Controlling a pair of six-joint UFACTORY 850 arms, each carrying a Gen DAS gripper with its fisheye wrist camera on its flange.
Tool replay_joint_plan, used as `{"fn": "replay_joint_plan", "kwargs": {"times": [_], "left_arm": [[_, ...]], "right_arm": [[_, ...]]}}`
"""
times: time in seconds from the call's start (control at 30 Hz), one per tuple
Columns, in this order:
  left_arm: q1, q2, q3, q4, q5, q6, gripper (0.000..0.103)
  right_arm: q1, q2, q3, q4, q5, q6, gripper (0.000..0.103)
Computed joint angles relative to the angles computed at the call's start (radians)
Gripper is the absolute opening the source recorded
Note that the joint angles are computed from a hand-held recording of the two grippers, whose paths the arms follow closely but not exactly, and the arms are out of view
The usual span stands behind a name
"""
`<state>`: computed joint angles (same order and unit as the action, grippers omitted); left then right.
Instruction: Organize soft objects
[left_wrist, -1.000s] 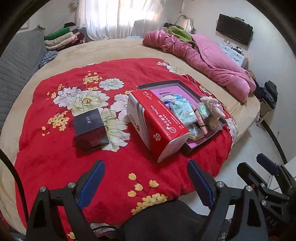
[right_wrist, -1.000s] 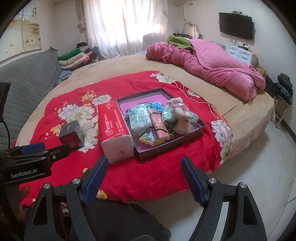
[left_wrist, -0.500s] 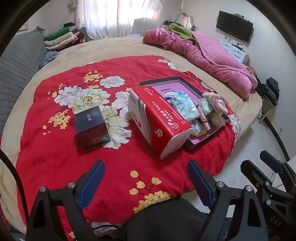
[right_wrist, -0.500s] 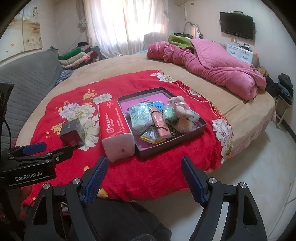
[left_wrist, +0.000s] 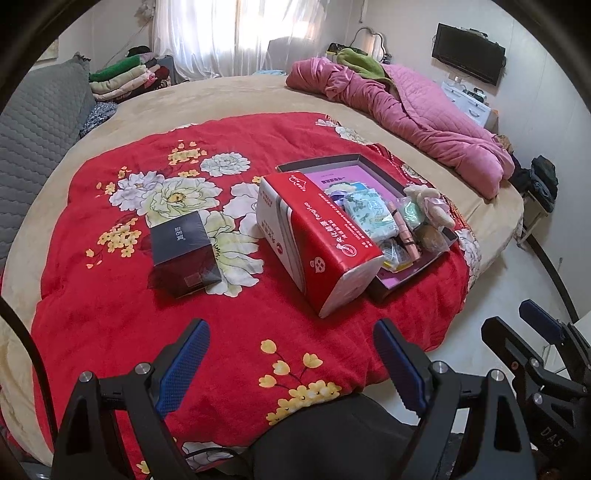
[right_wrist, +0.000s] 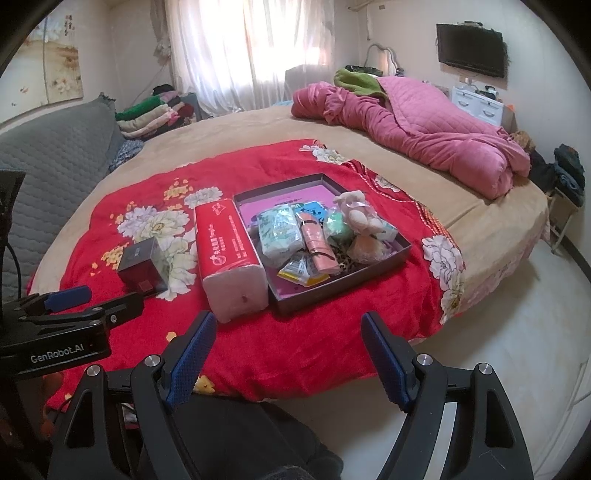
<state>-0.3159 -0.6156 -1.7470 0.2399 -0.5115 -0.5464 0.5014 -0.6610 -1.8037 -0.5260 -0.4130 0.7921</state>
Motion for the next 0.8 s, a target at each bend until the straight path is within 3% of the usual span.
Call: {"fn": "replay_joint_plan", "kwargs": {"times": [0.8], "left_arm": [[-0.005, -0.011, -0.015, 0.039, -0.018, -0.022, 0.090]], "right_arm": [[-0.002, 0.007, 0.010, -0.014, 0.008, 0.008, 0.081]]}}
